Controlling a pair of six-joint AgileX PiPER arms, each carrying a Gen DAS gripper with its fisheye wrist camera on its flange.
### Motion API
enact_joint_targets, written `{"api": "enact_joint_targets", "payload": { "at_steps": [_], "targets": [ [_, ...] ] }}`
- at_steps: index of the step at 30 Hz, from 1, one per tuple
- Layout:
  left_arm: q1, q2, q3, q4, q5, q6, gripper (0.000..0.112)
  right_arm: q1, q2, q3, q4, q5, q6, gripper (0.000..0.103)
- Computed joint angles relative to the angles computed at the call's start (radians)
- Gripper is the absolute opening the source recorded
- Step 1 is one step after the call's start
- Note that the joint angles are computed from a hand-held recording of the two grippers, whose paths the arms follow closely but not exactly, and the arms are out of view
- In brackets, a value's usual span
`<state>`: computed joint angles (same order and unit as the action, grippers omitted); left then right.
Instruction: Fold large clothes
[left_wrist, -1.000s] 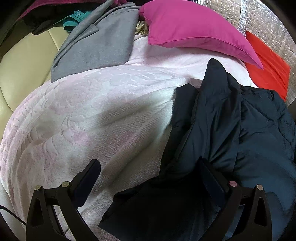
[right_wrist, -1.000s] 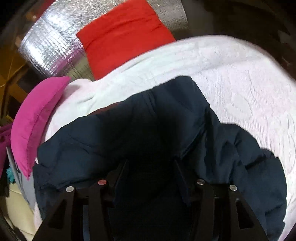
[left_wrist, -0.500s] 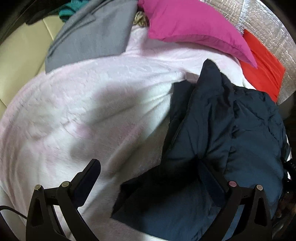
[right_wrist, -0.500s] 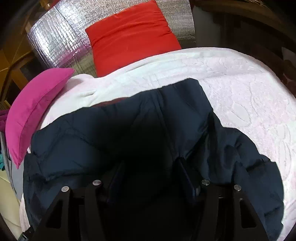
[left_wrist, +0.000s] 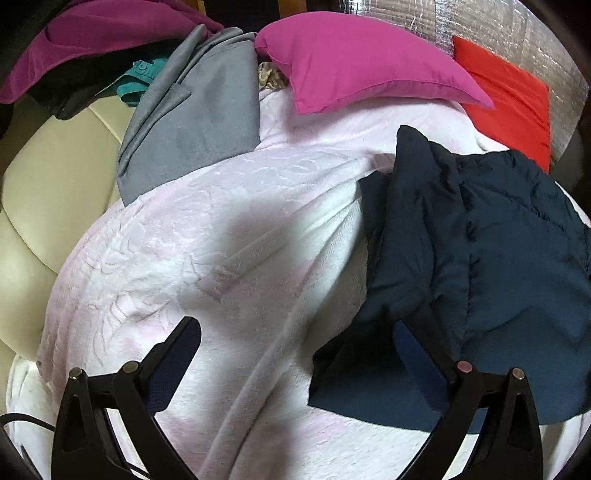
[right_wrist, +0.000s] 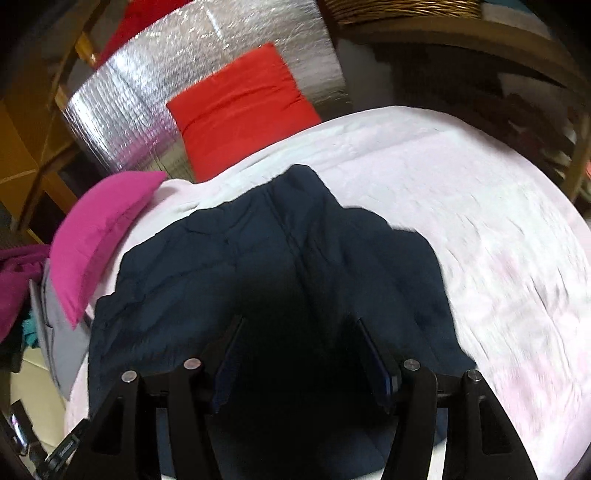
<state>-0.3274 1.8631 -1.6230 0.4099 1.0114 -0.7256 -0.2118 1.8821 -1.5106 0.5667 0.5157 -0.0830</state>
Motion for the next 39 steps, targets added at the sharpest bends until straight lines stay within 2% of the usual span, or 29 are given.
{"api": "enact_joint_targets", "payload": {
  "at_steps": [2,7,10,12,15,20,23,25,26,28,30,32,34,36,38,39],
  "targets": [
    [0.007,0.009,-0.006,-0.037,0.000,0.033,0.103,-0.006,-0.010,0.065,0.090,-0.008,-0.085,0.064],
    [0.012,0.049,-0.039,-0.111,0.022,0.064,0.103,0.031,0.007,0.109,0.026,-0.055,-0.111,0.064],
    [0.002,0.013,-0.008,-0.103,0.033,0.014,0.103,0.010,-0.024,0.112,0.040,0.011,-0.103,0.064],
    [-0.014,-0.045,0.055,-0.078,0.020,-0.056,0.103,-0.036,-0.083,0.158,0.158,0.045,-0.205,0.064],
    [-0.053,-0.152,0.167,-0.041,-0.009,-0.195,0.103,-0.097,-0.195,0.234,0.224,0.092,-0.289,0.064],
    [-0.169,-0.297,0.316,0.078,-0.034,-0.376,0.103,-0.238,-0.389,0.369,0.378,0.233,-0.433,0.073],
    [-0.226,-0.370,0.401,0.099,-0.090,-0.438,0.103,-0.316,-0.477,0.443,0.449,0.305,-0.517,0.078],
    [-0.276,-0.408,0.463,0.170,-0.138,-0.496,0.103,-0.352,-0.502,0.472,0.489,0.349,-0.562,0.078],
    [-0.291,-0.415,0.478,0.195,-0.154,-0.499,0.103,-0.366,-0.504,0.482,0.514,0.368,-0.591,0.079],
    [-0.293,-0.429,0.523,0.225,-0.235,-0.454,0.103,-0.398,-0.502,0.512,0.572,0.399,-0.654,0.082],
    [-0.238,-0.415,0.509,0.133,-0.274,-0.318,0.103,-0.406,-0.457,0.526,0.656,0.419,-0.728,0.084],
    [-0.163,-0.439,0.528,-0.008,-0.367,-0.192,0.103,-0.400,-0.398,0.539,0.730,0.432,-0.795,0.084],
    [-0.076,-0.464,0.556,-0.207,-0.470,-0.045,0.103,-0.394,-0.330,0.548,0.802,0.442,-0.849,0.084],
    [-0.020,-0.446,0.553,-0.407,-0.527,0.099,0.103,-0.393,-0.262,0.558,0.881,0.470,-0.908,0.084],
    [0.017,-0.401,0.523,-0.607,-0.534,0.255,0.103,-0.400,-0.185,0.569,0.968,0.511,-0.965,0.084],
    [0.038,-0.373,0.498,-0.704,-0.510,0.344,0.103,-0.403,-0.146,0.567,1.001,0.535,-0.984,0.084]
  ]
}}
